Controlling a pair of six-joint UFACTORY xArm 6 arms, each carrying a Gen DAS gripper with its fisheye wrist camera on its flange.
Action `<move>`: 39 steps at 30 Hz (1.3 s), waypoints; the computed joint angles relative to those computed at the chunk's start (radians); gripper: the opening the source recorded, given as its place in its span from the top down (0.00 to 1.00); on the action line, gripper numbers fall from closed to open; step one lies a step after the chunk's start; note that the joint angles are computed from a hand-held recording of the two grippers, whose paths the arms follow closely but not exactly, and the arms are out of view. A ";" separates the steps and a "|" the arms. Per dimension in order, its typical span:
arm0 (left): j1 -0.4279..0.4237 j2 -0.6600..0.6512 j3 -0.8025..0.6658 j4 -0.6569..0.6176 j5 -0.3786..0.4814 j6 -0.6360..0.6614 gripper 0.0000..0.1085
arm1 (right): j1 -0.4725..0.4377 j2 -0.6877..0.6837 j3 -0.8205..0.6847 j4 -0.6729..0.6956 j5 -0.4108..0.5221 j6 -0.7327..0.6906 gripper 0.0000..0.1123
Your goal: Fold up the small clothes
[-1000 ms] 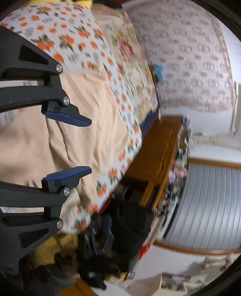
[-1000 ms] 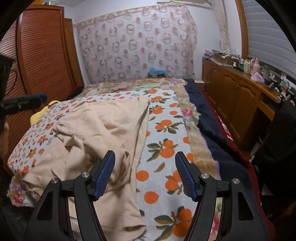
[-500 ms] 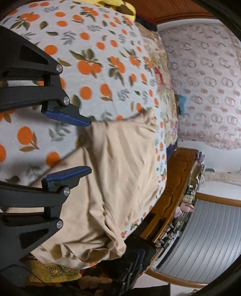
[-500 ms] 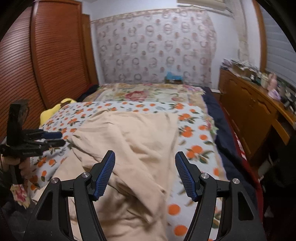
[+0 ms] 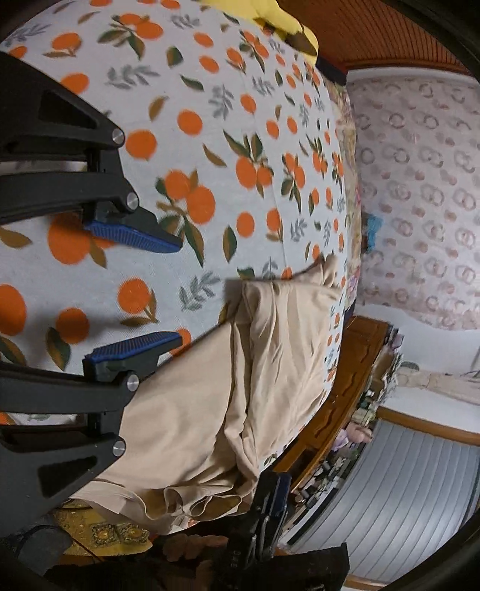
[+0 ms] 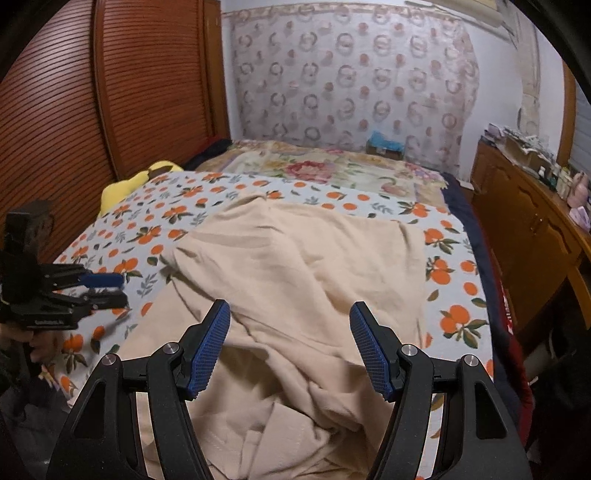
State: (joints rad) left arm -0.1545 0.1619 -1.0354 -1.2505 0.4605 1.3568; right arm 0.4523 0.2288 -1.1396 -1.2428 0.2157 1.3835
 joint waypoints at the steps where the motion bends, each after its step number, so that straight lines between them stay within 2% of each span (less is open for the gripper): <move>1: 0.003 -0.005 0.005 -0.016 -0.008 0.011 0.60 | 0.003 0.005 -0.004 0.017 0.000 -0.021 0.39; 7: 0.008 -0.002 0.004 -0.054 -0.052 0.017 0.60 | 0.025 0.060 -0.059 0.185 -0.014 -0.232 0.39; 11: 0.001 -0.003 0.004 -0.080 -0.087 0.053 0.60 | 0.043 0.132 -0.132 0.405 -0.034 -0.472 0.39; 19: 0.008 -0.004 -0.002 -0.093 -0.116 0.069 0.60 | 0.098 0.290 -0.331 0.821 0.025 -0.909 0.39; 22: 0.012 -0.006 -0.004 -0.097 -0.121 0.073 0.60 | 0.112 0.338 -0.398 0.925 0.061 -1.021 0.39; 30: 0.015 -0.011 -0.006 -0.111 -0.131 0.093 0.60 | 0.123 0.473 -0.588 1.041 0.183 -1.146 0.39; 32: 0.016 -0.012 -0.005 -0.115 -0.128 0.097 0.60 | 0.125 0.498 -0.625 1.057 0.212 -1.168 0.41; 37: 0.019 -0.017 -0.004 -0.123 -0.127 0.103 0.60 | 0.129 0.531 -0.670 1.035 0.247 -1.173 0.44; 39: 0.019 -0.018 -0.003 -0.123 -0.128 0.103 0.60 | 0.131 0.542 -0.686 1.010 0.264 -1.165 0.50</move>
